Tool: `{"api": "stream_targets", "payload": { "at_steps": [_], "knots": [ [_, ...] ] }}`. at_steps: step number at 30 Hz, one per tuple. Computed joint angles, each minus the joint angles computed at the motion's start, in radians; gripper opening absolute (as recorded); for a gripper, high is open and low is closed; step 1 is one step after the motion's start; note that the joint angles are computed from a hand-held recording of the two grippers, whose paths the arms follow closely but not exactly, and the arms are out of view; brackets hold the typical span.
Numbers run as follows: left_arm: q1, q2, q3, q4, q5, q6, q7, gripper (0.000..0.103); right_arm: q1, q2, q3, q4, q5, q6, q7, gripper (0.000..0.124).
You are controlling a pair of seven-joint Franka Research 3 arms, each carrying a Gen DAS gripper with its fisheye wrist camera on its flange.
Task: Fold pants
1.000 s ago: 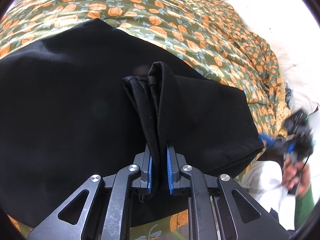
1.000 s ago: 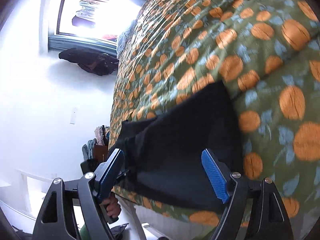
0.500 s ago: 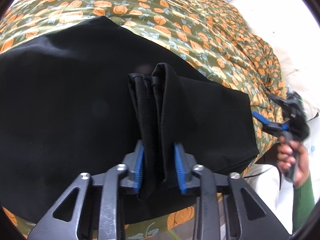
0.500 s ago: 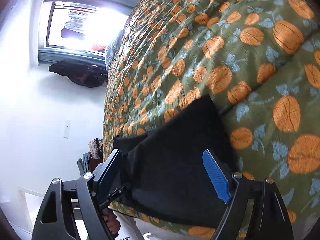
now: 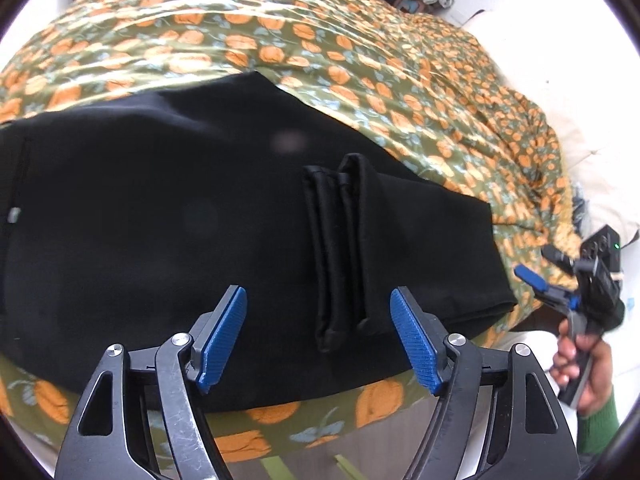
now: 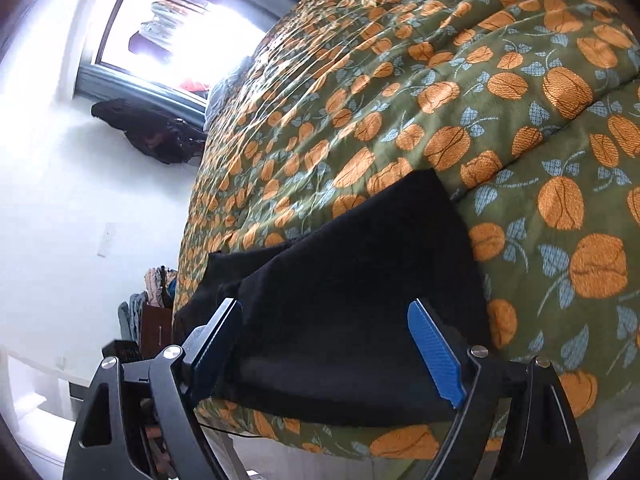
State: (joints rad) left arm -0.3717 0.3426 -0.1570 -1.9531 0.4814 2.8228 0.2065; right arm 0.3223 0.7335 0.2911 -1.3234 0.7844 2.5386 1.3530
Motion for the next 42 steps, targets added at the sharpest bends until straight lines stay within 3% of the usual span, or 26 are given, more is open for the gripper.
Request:
{"api": "stream_targets", "payload": {
  "at_steps": [4, 12, 18, 25, 29, 35, 38, 42],
  "knots": [
    [-0.012, -0.037, 0.015, -0.035, 0.028, -0.032, -0.051, 0.077, 0.058, -0.006, -0.051, -0.036, -0.103, -0.023, 0.036, 0.085],
    [0.001, -0.147, 0.027, -0.145, 0.175, -0.071, -0.250, 0.080, 0.077, -0.125, -0.014, -0.175, -0.113, 0.232, -0.092, 0.085],
    [0.045, -0.223, 0.001, -0.221, 0.245, -0.108, -0.350, 0.080, 0.145, -0.169, -0.059, -0.269, -0.228, 0.379, -0.067, 0.085],
    [0.118, -0.319, -0.026, -0.318, 0.216, -0.145, -0.349, 0.081, 0.122, -0.209, -0.025, -0.384, -0.250, 0.487, -0.066, 0.085],
    [0.146, -0.330, -0.042, -0.325, 0.087, -0.195, -0.201, 0.083, 0.106, -0.216, -0.007, -0.412, -0.253, 0.514, -0.053, 0.085],
    [0.133, -0.297, -0.063, -0.270, 0.089, -0.270, -0.101, 0.083, 0.118, -0.209, -0.018, -0.404, -0.289, 0.519, -0.035, 0.085],
    [0.125, -0.281, -0.063, -0.249, 0.083, -0.286, -0.079, 0.083, 0.179, -0.206, -0.086, -0.395, -0.348, 0.521, 0.008, 0.085],
    [0.124, -0.293, -0.056, -0.258, 0.078, -0.300, -0.097, 0.083, 0.363, -0.205, -0.311, -0.386, -0.518, 0.499, 0.178, 0.086]
  ]
}}
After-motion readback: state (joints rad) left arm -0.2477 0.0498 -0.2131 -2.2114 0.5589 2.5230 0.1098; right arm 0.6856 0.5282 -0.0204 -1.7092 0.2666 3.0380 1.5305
